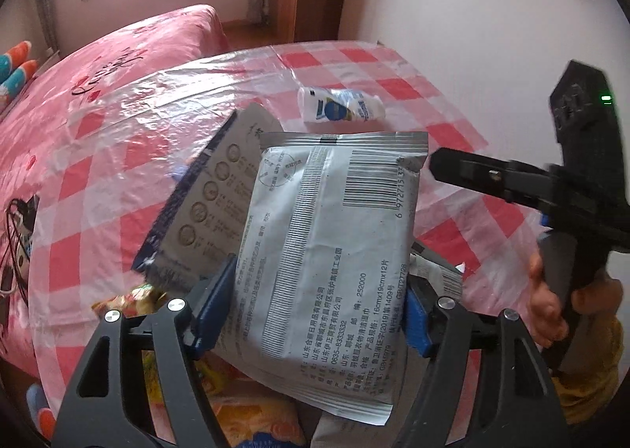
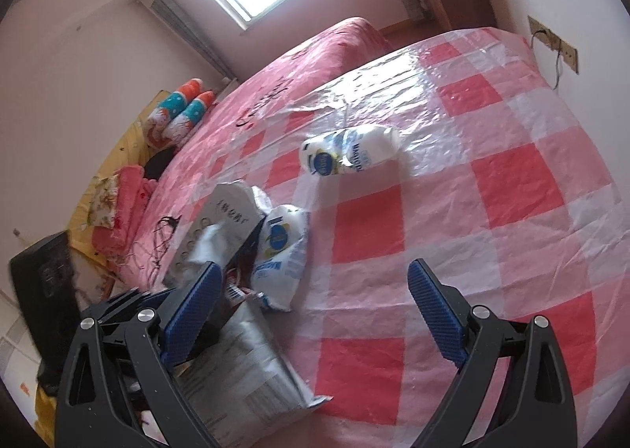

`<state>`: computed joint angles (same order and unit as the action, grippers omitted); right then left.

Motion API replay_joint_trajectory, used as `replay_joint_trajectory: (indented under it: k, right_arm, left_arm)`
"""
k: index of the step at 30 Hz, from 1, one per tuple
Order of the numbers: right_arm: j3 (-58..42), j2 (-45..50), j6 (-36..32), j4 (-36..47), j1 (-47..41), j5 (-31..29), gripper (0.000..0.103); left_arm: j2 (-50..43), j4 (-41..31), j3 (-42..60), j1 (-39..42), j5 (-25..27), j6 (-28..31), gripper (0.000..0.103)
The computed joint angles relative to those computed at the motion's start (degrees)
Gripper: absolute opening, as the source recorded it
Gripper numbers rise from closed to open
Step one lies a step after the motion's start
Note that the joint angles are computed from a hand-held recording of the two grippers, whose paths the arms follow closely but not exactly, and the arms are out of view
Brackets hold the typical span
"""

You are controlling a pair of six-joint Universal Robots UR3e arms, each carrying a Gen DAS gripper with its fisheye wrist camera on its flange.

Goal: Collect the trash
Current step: 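Grasp the grey printed plastic bag with the left tool, then grasp the white yogurt bottle with the right tool while the left tool holds the grey bag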

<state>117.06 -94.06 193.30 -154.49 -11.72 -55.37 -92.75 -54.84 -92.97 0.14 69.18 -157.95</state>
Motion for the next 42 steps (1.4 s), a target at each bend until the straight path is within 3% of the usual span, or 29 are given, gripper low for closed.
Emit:
replay_joint_trajectory:
  k: [8, 16, 26, 33, 42]
  right_arm:
    - [-10.2, 6.2, 2.8, 1.0, 6.8, -12.8, 0.094]
    - [-27.3, 19.0, 2.3, 5.6, 13.6, -24.2, 0.094]
    - [-57.3, 38.0, 0.7, 22.1, 18.5, -38.1, 0.094]
    - [-61.3, 42.3, -0.3, 25.2, 17.8, -36.0, 0.095]
    - [-59.0, 42.2, -4.5, 22.4, 18.5, -37.1, 0.095]
  left_arm:
    - [9.8, 1.2, -7.9, 8.4, -5.6, 0.5, 0.073]
    - [19.1, -3.9, -14.5, 20.4, -12.2, 5.6, 0.073]
    - [27.0, -11.9, -19.8, 31.8, -18.3, 12.7, 0.073]
    - [27.8, -13.4, -21.3, 34.3, -18.8, 14.0, 0.073]
    - [27.5, -11.8, -22.9, 33.8, -17.6, 12.9, 0.073]
